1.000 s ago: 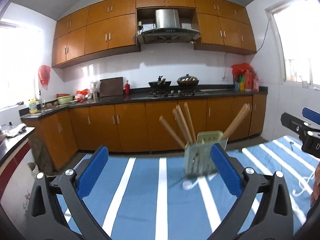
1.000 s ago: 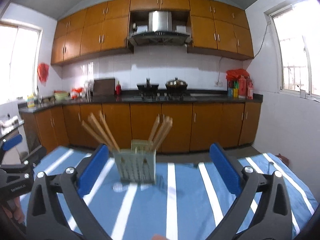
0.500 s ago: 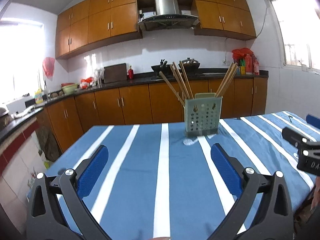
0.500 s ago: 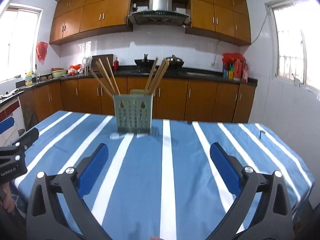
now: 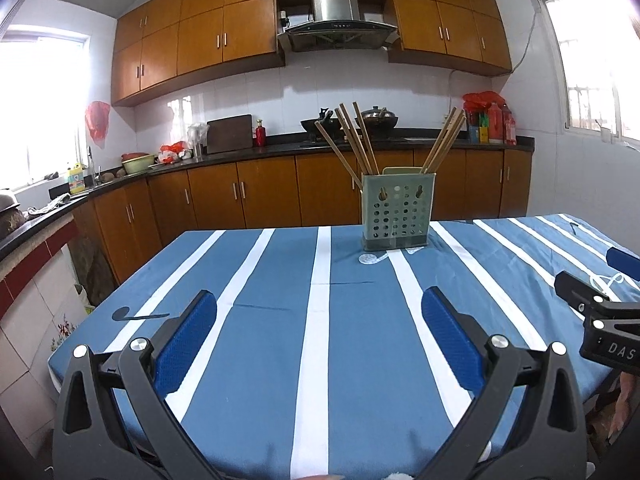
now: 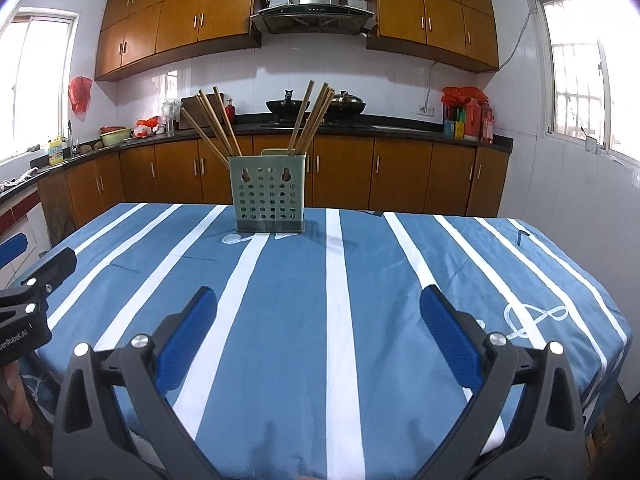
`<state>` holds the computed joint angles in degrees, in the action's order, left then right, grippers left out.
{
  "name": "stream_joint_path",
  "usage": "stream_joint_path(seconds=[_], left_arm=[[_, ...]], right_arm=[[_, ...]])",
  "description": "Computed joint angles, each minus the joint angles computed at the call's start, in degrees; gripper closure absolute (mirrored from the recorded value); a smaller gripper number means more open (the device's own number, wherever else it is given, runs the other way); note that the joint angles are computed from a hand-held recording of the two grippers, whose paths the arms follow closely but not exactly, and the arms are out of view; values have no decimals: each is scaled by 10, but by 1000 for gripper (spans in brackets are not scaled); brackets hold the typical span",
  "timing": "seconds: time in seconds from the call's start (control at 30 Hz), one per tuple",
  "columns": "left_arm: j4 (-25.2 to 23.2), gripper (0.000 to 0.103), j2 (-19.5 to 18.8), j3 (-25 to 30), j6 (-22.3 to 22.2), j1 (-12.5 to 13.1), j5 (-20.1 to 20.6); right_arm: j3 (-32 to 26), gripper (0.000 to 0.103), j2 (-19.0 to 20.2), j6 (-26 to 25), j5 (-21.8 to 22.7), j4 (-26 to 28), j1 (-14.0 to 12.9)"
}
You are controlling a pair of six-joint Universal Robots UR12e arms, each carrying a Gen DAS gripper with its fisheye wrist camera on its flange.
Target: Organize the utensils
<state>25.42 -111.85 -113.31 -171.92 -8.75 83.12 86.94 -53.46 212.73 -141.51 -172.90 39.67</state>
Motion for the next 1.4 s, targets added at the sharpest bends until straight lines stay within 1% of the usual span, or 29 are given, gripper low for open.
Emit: stream_joint_path(seconds=[0.37, 0.73, 1.4], left_arm=[[-21, 2, 2, -4, -9, 3, -10], [-36, 2, 5, -4, -13, 4, -16], [-38, 2, 5, -3, -15, 3, -16]], right_arm=[[2, 4, -1, 20, 4, 15, -1], [4, 4, -1, 24, 7, 16, -2], [2, 4, 1, 28, 7, 16, -2]])
